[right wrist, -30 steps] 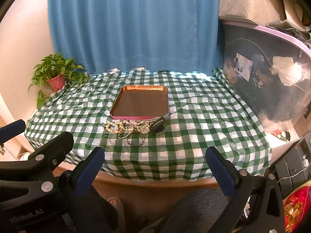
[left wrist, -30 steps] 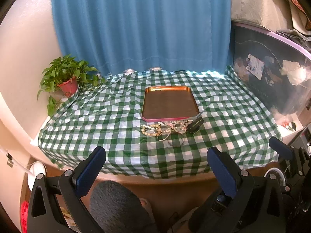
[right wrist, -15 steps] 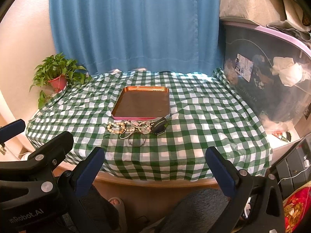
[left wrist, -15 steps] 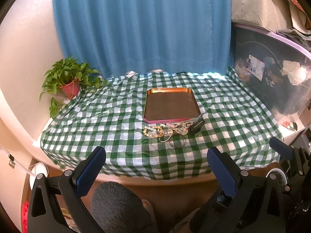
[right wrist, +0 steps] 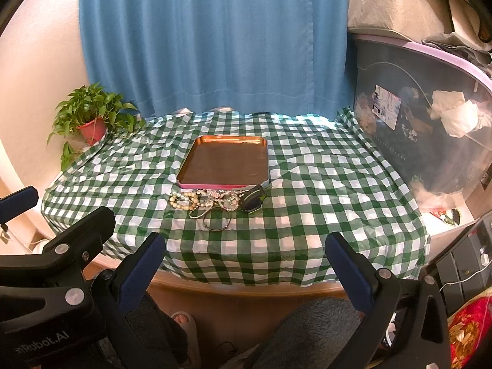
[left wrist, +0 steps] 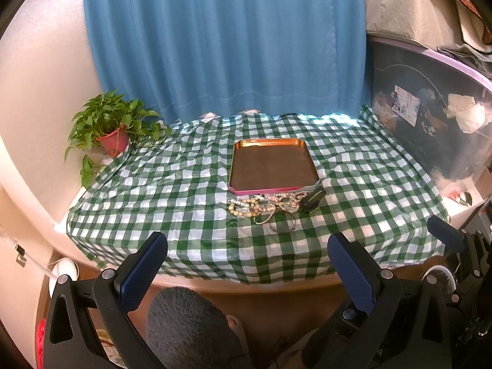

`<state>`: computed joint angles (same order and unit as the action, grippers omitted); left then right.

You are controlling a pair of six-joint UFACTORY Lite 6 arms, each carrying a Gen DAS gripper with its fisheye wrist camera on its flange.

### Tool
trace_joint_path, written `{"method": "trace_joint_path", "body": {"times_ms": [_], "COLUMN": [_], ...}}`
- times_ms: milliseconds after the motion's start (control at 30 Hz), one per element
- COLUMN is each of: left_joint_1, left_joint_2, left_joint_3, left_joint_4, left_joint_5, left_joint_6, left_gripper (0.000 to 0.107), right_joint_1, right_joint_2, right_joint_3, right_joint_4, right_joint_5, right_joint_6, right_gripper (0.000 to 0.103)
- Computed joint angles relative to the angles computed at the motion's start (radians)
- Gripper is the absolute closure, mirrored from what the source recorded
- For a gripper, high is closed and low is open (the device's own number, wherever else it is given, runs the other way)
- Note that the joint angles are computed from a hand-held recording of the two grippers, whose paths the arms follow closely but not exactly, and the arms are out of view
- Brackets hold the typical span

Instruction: Organize jewelry

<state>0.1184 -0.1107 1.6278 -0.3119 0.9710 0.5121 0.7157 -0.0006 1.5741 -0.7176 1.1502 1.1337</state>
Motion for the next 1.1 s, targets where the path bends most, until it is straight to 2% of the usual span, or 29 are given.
{"method": "trace_joint_path", "body": {"times_ms": [700, 867, 1000, 1100], "left_joint_1": [-0.012, -0.023, -0.030, -0.006], "left_joint_2": [-0.015, -0.016, -0.024, -0.067], "left_joint_3": [-0.022, -0.020, -0.065, -0.176], "left_joint_4": [0.010, 0.024, -0.005, -0.059], "left_joint_5": [-0.013, -0.019, -0.072, -0.125], "left_joint_6": [-0.010, -0.021, 0.017, 0.067], "left_gripper": [0.004, 0.004, 0.004, 0.004], "right_joint_1": [0.002, -0.012, 0.004, 0.001], "right_joint_2": [-0.008, -0.032, -0.029, -0.021], "right_joint_3": [-0.006, -0.052, -0.055, -0.053], "right_joint_4": [0.007, 0.045, 0.034, 0.026], "right_joint_5": [-0.002, -0.058, -0.044, -0.028], "right_joint_6": [0.001, 0.010, 0.030, 0.034], "right_gripper": [0.000, 0.000, 0.000, 0.000]}}
